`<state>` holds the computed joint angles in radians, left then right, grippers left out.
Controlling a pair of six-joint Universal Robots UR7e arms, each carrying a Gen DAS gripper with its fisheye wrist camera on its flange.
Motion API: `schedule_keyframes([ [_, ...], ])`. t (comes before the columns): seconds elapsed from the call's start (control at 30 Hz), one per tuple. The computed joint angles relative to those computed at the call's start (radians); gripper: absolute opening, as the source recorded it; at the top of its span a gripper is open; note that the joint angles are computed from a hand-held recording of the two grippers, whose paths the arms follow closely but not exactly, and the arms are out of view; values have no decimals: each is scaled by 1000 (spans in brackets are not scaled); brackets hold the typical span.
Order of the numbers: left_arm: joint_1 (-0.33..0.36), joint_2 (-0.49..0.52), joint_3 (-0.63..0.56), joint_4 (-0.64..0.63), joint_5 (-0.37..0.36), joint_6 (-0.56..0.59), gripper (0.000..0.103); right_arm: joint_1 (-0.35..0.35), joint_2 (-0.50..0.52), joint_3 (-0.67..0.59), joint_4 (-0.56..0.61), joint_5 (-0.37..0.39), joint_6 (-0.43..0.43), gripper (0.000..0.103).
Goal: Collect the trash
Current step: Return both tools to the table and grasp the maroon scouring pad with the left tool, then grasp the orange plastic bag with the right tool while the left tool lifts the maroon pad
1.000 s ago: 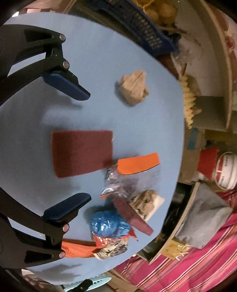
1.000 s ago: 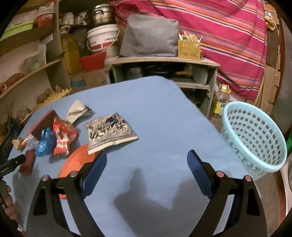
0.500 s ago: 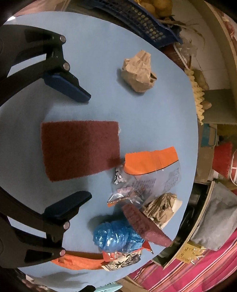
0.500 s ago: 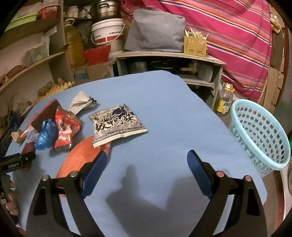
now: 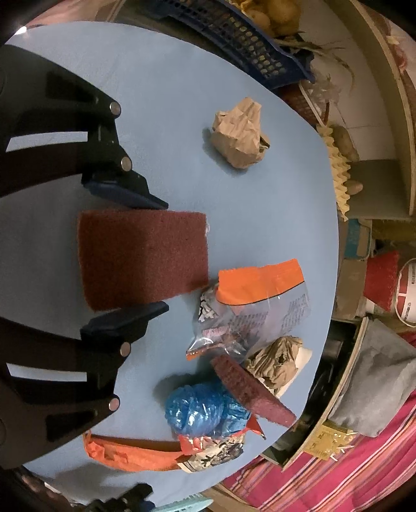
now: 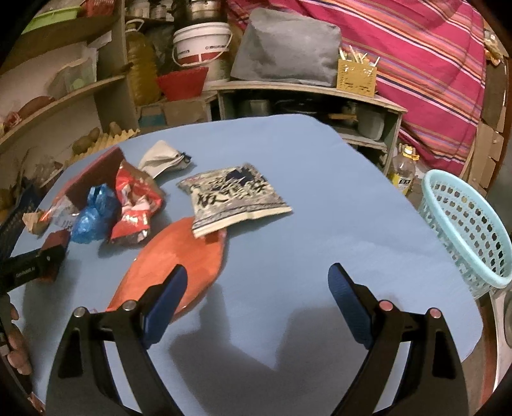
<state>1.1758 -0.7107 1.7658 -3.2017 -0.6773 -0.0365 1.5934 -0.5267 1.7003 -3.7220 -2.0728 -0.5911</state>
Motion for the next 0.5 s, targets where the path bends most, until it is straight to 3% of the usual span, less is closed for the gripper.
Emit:
schedule_keyframes([
  [0.2, -11, -7, 19, -12, 4, -1, 55, 15, 21, -6, 35, 1, 13, 88],
  [0.43, -35, -27, 67, -114, 2, 41, 55, 41, 50, -31, 94, -1, 37, 88],
  [0.5, -38, -32, 75, -141, -3, 49, 55, 52, 67, -57, 111, -31, 29, 88],
])
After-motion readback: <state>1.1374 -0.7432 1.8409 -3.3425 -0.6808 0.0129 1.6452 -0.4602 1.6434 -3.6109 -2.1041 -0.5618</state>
